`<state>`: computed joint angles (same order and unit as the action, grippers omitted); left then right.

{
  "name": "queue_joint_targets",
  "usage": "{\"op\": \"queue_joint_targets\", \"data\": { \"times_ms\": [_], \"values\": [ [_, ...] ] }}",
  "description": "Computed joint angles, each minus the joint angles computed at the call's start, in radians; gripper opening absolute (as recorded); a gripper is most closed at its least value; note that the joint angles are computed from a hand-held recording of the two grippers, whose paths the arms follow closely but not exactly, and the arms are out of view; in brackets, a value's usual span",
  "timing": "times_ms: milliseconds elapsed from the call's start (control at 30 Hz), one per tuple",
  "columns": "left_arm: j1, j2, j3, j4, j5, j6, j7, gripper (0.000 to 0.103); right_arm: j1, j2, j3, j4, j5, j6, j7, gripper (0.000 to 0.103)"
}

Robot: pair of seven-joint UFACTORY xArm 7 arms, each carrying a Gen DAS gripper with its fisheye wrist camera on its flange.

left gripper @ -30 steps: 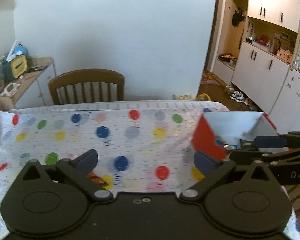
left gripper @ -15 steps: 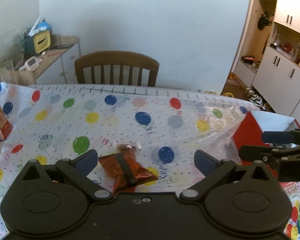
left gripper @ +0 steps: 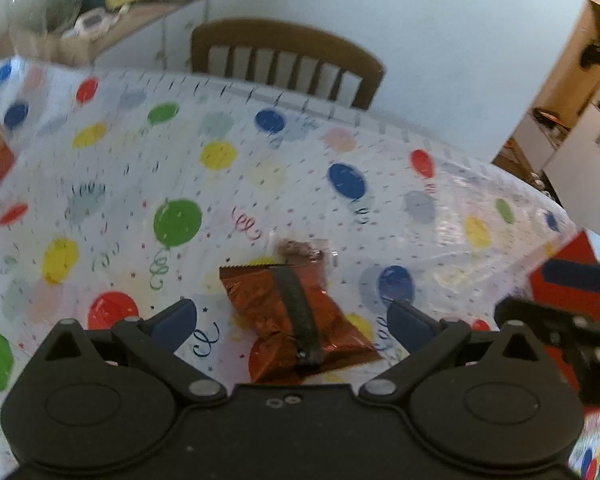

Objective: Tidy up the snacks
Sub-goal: 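Grasp the red-brown foil bag with the left tool while the right tool grasps the wrapped candy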

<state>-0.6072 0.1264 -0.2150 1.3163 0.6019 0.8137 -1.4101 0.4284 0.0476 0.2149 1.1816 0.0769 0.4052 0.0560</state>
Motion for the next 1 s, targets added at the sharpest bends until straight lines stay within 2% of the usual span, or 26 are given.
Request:
{"op": "queue_joint_targets", "data": {
  "times_ms": [133, 267, 300, 433, 633, 767, 867, 1000],
  "values": [
    [0.016, 0.042, 0.011, 0.018, -0.056, -0.025, 0.027, 0.094, -0.002, 0.065, 0.002, 0.057, 0.010, 0.021, -0.039, 0.081],
    [0.023, 0.072, 0.023, 0.027, -0.115, -0.065, 0.067, 0.079, -0.011, 0.108, 0.008, 0.100, 0.044, 0.041, -0.090, 0.081],
    [0.020, 0.080, 0.026, 0.034, -0.122, -0.062, 0.071, 0.077, -0.014, 0.118, 0.010, 0.112, 0.054, 0.047, -0.108, 0.081],
    [0.010, 0.088, 0.038, 0.038, -0.127, -0.048, 0.090, 0.073, -0.013, 0.161, 0.012, 0.159, 0.051, 0.070, -0.160, 0.081],
    [0.017, 0.047, 0.043, -0.026, -0.108, -0.112, 0.080, 0.061, -0.003, 0.247, 0.018, 0.255, 0.031, 0.093, -0.241, 0.081],
    [0.027, 0.005, 0.038, -0.090, -0.079, -0.169, 0.040, 0.049, -0.005, 0.310, 0.034, 0.328, 0.055, 0.114, -0.297, 0.081],
    [0.033, -0.027, 0.031, -0.128, -0.046, -0.173, -0.007, 0.047, -0.002, 0.359, 0.047, 0.382, 0.073, 0.132, -0.347, 0.081],
    [0.052, -0.087, 0.016, -0.183, 0.015, -0.159, -0.102, 0.047, 0.033, 0.427, 0.043, 0.460, 0.042, 0.157, -0.400, 0.080]
  ]
}}
